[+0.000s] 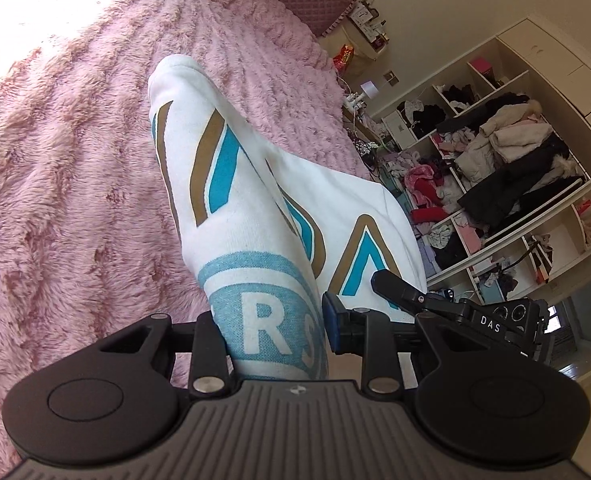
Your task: Fold small clothes
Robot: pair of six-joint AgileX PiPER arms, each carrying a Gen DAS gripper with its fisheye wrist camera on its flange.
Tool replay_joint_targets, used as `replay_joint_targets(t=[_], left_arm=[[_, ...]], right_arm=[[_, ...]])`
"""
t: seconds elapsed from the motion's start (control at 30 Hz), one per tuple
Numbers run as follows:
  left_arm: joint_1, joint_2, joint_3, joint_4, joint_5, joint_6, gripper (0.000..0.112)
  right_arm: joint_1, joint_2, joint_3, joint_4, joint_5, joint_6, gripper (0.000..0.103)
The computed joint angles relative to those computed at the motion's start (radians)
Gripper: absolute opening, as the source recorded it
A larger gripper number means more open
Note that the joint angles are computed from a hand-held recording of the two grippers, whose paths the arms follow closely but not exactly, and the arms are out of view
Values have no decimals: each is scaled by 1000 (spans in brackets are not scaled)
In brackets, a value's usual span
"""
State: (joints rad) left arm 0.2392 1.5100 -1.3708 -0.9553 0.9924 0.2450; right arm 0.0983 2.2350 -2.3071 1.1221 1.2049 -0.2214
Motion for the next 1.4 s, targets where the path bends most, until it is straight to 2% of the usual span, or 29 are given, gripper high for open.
replay_joint_targets(t=[0.17, 0.37, 0.73, 0.87, 0.93, 0.97, 1.03, 1.1, 1.2, 1.3, 1.4], left_arm=[[84, -89, 147, -52, 15, 81, 34], [177, -122, 348, -174, 13, 247, 34], [250, -15, 634, -409, -14, 583, 34], [284, 22, 669, -477, 22, 661, 35], [288, 33, 674, -489, 31, 672, 44], [285, 34, 676, -487, 28, 675, 51], [283, 31, 676, -486, 28, 675, 56], [285, 3, 681, -481, 26, 667, 71], [304, -56, 677, -457, 33, 632, 88], [346, -114, 653, -367, 63, 524, 89], [408, -199, 664, -303, 86, 480, 89]], right_arm=[[61, -104, 182, -3, -50, -66, 21], [111, -161, 354, -25, -90, -136, 21], [138, -129, 564, -48, -158, -235, 21], [109, -106, 608, 14, -154, -283, 24], [97, -95, 628, 40, -155, -315, 30], [93, -95, 645, 49, -163, -334, 38], [85, -89, 667, 64, -169, -337, 49], [73, -81, 678, 87, -160, -328, 50], [65, -96, 682, 75, -165, -307, 54], [43, -132, 692, 59, -162, -298, 55], [21, -199, 714, 17, -191, -289, 56]])
